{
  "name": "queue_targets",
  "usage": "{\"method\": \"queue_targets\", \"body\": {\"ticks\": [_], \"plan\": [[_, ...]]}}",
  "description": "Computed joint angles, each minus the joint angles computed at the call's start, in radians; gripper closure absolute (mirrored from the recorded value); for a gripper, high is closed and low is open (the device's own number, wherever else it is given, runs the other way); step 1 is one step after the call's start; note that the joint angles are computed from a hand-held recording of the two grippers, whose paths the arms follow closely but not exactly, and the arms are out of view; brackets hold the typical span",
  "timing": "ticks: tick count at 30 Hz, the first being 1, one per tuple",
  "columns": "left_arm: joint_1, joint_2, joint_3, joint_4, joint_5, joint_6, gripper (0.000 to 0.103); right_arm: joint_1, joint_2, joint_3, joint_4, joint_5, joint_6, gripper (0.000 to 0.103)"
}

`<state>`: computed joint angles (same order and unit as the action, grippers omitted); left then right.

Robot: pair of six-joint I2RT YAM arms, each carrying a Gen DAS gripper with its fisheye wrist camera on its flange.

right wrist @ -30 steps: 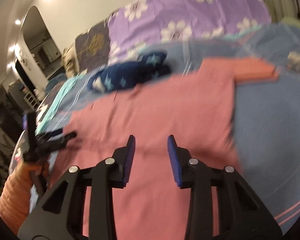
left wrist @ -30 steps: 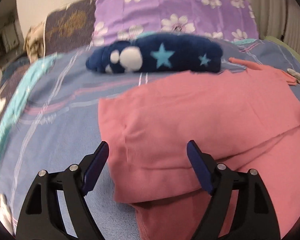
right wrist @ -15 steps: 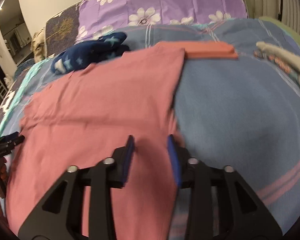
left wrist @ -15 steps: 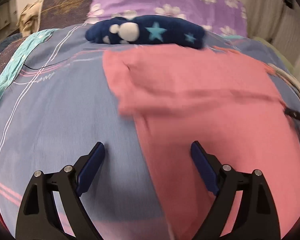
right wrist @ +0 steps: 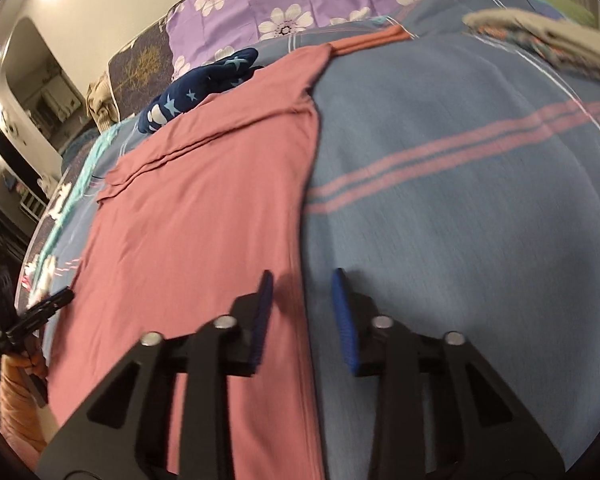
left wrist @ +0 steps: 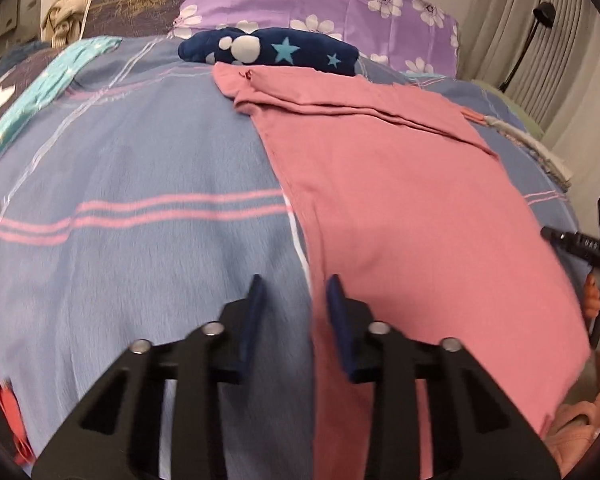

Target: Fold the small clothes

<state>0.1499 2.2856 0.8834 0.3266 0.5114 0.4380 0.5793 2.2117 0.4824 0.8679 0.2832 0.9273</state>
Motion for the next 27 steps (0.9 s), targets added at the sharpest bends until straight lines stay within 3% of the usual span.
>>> {"method": "queue_targets", "body": {"ticks": [3,7,11,16,21,27], "plan": [[0.023,-0.035,-0.085,0.033,0.016,0.049,0.072,0.075,0.007,-0.097,0.121,0.027,0.065,0.076],[0.066,-0.080,-0.196,0.060,0.041,0.137,0.057,0.228,0.040,-0.199,0.257,0.107,0.164,0.076],[0.105,-0.115,-0.300,0.105,0.045,0.206,0.053,0.409,0.077,-0.262,0.333,0.211,0.298,0.076],[0.201,-0.135,-0.320,-0.007,0.114,0.298,0.053,0.590,0.136,-0.307,0.414,0.308,0.444,0.076],[0.228,-0.134,-0.292,-0.088,0.134,0.325,0.055,0.575,0.244,-0.320,0.602,0.286,0.436,0.076],[0.233,-0.133,-0.291,-0.106,0.132,0.352,0.057,0.532,0.210,-0.318,0.590,0.224,0.367,0.071]]}}
